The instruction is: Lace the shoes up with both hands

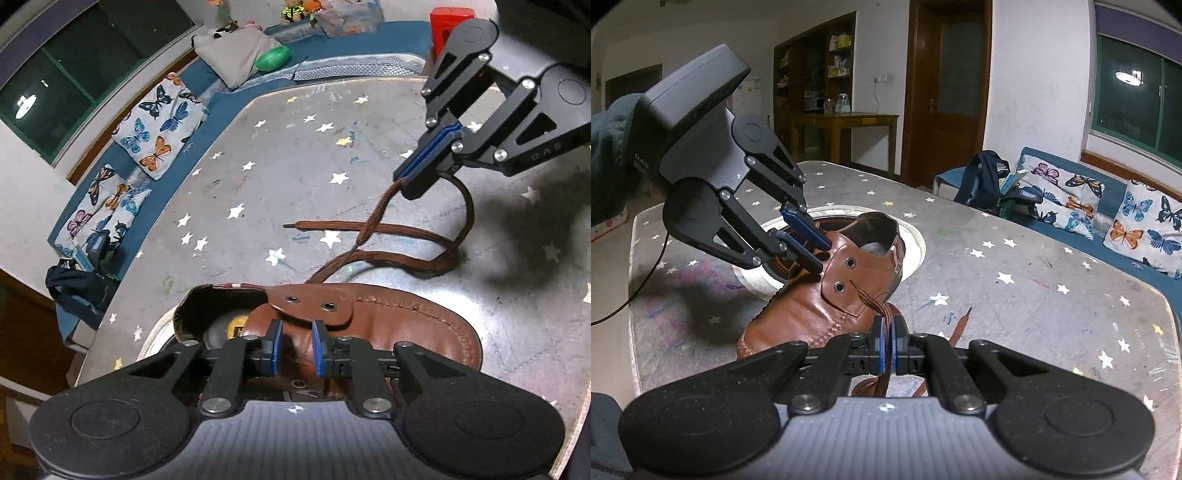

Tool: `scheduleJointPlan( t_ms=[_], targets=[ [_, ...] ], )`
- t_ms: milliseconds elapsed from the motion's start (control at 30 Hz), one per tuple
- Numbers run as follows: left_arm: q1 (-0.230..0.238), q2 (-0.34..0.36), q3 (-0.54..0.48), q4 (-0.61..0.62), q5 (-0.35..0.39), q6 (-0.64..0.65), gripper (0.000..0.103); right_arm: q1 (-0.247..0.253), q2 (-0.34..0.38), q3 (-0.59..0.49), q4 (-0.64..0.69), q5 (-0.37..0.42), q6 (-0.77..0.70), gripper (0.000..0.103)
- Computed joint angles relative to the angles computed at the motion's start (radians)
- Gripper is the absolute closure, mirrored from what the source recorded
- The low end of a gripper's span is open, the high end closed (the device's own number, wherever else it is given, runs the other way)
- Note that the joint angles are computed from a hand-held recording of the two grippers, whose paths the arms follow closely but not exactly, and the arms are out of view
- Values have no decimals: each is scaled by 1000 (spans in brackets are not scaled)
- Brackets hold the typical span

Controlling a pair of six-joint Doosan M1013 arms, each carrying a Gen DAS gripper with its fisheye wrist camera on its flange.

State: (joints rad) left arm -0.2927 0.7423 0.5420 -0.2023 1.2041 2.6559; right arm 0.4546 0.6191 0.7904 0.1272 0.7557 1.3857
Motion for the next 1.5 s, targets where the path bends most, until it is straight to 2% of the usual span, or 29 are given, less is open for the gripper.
scheduleJointPlan(
  t_ms=[200,433,533,1333,1500],
  targets=[
    [-5,24,-40,12,38,6,84,-4,10,-9,38,6,-26,100],
    [2,21,-34,-27,31,31,84,-8,19,-16,58,12,-39,100],
    [8,26,-45,-61,54,42,84,-10,25,-23,63,14,-37,100],
    [-2,-17,74,-83,-83,123,85,-8,91,-110,39,53,-7,100],
    [-8,-45,138,-83,-141,145,97,-8,99,-119,41,50,1,100]
  ],
)
